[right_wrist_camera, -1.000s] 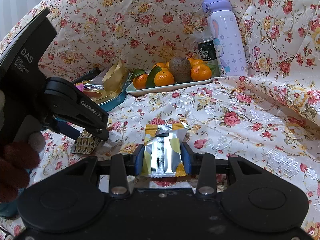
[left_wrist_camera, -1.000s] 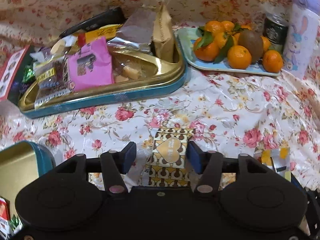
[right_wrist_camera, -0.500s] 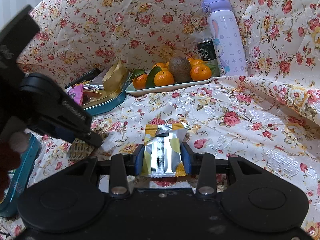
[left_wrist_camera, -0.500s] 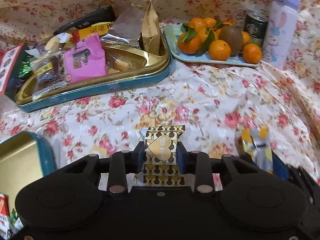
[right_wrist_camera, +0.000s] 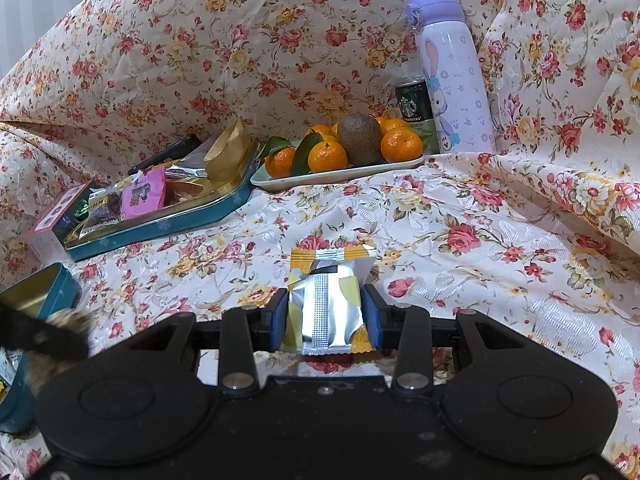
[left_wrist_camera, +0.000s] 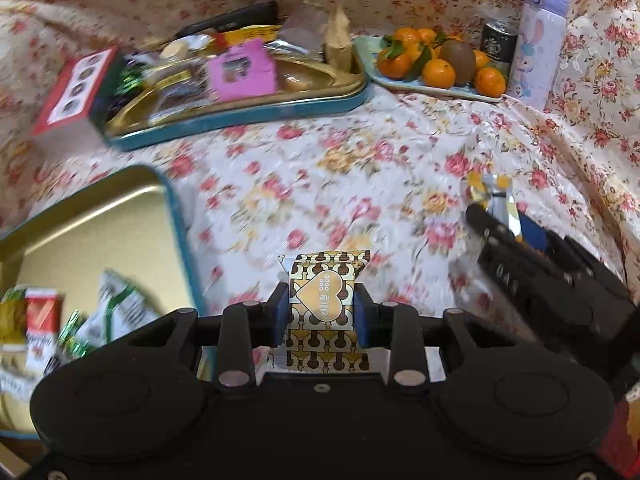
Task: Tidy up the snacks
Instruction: 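Carry both held packets over the gold tin tray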
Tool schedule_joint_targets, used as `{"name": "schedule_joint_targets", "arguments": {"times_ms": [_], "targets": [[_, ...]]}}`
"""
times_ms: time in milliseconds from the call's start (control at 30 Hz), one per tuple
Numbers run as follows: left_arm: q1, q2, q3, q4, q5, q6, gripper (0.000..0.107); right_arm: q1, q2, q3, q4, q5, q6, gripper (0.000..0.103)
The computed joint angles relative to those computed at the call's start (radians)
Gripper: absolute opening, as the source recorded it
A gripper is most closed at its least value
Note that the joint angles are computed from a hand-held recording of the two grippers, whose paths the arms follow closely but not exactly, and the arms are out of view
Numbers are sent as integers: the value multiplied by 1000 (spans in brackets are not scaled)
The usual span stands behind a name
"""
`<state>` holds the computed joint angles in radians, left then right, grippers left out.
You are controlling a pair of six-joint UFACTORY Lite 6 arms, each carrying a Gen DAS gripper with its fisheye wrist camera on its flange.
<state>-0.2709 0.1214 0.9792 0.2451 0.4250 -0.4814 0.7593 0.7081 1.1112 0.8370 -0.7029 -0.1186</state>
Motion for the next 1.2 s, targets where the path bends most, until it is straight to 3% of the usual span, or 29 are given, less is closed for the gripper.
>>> {"name": "schedule_joint_targets", "arguments": {"times_ms": [133,367,800,933,1200], "targets": [[20,-139,-110,37,7,-39,41,1,2,11,23,7,-39,41],[121,-353,-248,-62,40,87,41,25,26,68,157,20,-222,41],[459,-572,-373,-418,103,595,41,108,68,218,558,10,-657,37],[561,-582,-374,-511,125,738,41,159,22,191,614,38,-657,36],[766,-488,-299,-673,131,1012,41,350,-90,115,564,6,-457,36]]}}
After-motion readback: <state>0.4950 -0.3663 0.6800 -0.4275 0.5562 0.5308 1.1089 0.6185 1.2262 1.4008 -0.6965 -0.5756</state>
